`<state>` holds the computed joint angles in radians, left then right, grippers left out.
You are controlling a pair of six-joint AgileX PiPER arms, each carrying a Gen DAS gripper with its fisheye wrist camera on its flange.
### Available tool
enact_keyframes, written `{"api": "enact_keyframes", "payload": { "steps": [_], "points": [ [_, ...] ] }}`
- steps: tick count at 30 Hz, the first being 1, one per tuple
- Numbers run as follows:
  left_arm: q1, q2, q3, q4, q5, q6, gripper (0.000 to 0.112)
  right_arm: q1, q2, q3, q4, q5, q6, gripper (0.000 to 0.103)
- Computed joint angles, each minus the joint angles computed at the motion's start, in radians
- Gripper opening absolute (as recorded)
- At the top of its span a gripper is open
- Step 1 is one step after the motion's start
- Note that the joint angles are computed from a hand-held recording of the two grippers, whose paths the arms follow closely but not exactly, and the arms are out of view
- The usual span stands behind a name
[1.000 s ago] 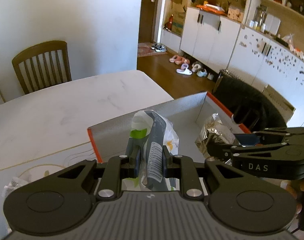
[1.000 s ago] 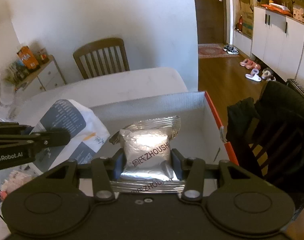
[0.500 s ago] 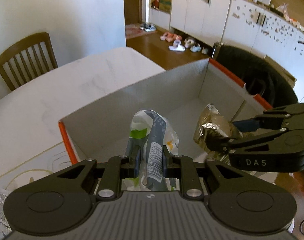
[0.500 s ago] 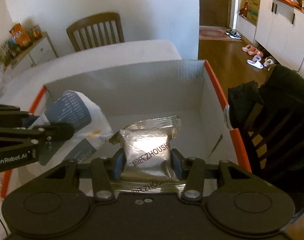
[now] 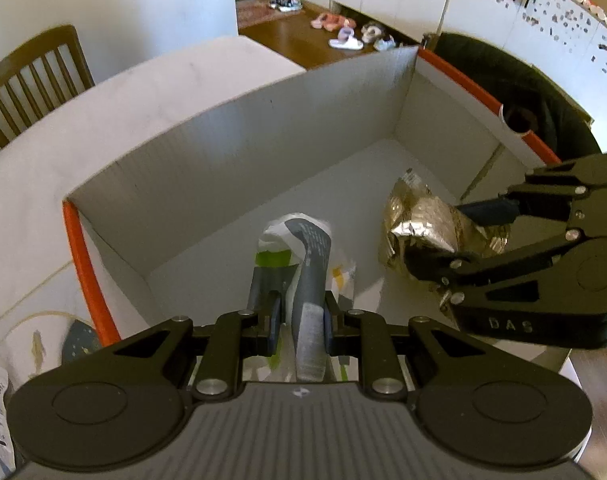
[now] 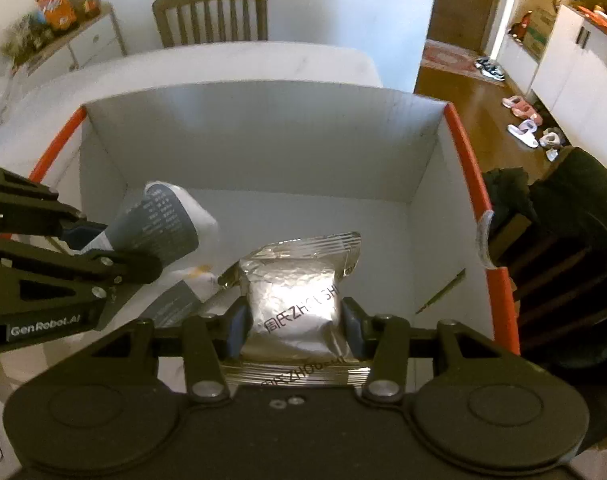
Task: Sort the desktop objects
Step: 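Open both tools to drop the bag and packet into the shoebox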
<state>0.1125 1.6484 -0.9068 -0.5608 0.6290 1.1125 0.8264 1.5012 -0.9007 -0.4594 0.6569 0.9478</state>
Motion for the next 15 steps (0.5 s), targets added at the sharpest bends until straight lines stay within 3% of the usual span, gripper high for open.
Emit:
{"api": "enact_keyframes", "payload": {
  "steps": [8,15],
  "points": [
    [0.019,0.018,-0.017,-0.004,0.044,-0.001,0.019,-0.025,0.025,-0.034,0.071,0.026,-0.086,0.049],
    [0.047,-0.002,-0.005,-0.051,0.073,0.035,0.019,-0.022,-0.004,-0.027,0.055,0.033,-0.072,0.065]
  ]
}}
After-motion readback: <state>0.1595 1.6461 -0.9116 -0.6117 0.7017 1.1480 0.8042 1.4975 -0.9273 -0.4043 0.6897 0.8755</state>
